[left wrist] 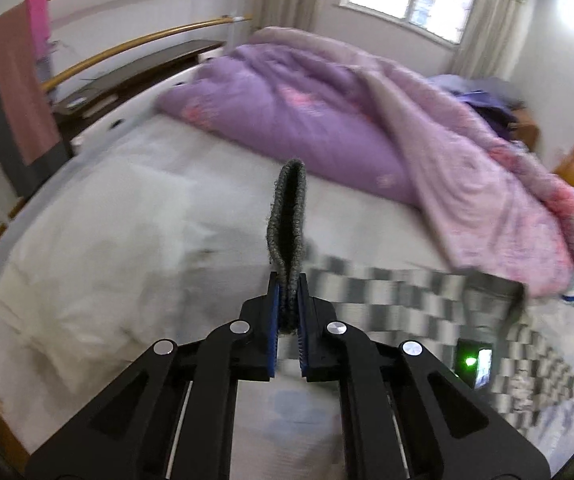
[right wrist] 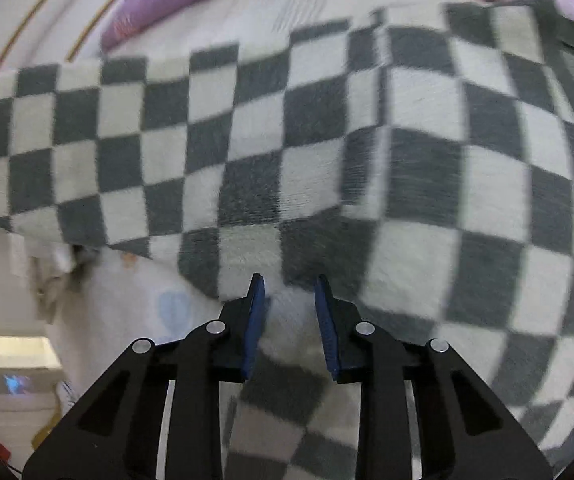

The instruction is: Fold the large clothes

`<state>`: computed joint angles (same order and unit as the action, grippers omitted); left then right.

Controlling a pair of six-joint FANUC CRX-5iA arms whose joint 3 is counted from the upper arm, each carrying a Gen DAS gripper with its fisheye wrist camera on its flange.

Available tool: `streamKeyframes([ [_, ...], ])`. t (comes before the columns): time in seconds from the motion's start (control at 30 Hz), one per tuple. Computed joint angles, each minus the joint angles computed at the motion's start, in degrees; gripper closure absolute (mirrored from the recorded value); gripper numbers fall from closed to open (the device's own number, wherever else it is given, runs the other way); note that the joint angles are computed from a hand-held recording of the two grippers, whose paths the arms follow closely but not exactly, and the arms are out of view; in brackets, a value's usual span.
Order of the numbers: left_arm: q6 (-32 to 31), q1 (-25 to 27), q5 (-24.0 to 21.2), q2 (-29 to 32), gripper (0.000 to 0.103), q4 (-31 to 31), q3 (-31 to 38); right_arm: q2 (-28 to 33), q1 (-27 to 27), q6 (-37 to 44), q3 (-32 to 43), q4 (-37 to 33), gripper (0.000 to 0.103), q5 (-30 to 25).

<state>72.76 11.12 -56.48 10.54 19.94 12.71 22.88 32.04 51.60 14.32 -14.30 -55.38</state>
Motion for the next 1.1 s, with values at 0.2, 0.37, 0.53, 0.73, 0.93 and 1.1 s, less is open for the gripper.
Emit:
streamKeyframes([
  [0.2,5.39,-10.96,-0.61,-0.27,0.095,-0.4,1.68,-15.67,-2.53,-6.33,-16.49,7.63,0.078,5.42],
  [0.37,11.78,-22.28,-0.08,2.26,0.095,-3.31,4.69,-28.89,-9.03,-8.09,-27.0,10.0,0.076,5.63],
  [0.53,18.68,-33.3,-0.59,8.66,0.095,-6.85,10.78,-37.61,-16.78,-5.23,-33.21,10.67,0.076,0.48],
  [0.73,23.75,-43.38,-6.05,19.67,0.096,-12.22,22.37,-44.8,-26.9,-2.16,-38.73,10.08,0.075,-3.19],
  [0.93,26.5,-48.86,-12.43,28.4,0.095,-16.87,31.23,-47.53,-36.04,1.47,-41.91,7.55,0.075,-4.37],
  [1.1,26.94,-50.8,-13.89,32.25,0.096,-17.47,34.55,-48.88,-44.04,2.42,-43.93,5.15,0.075,-3.87],
])
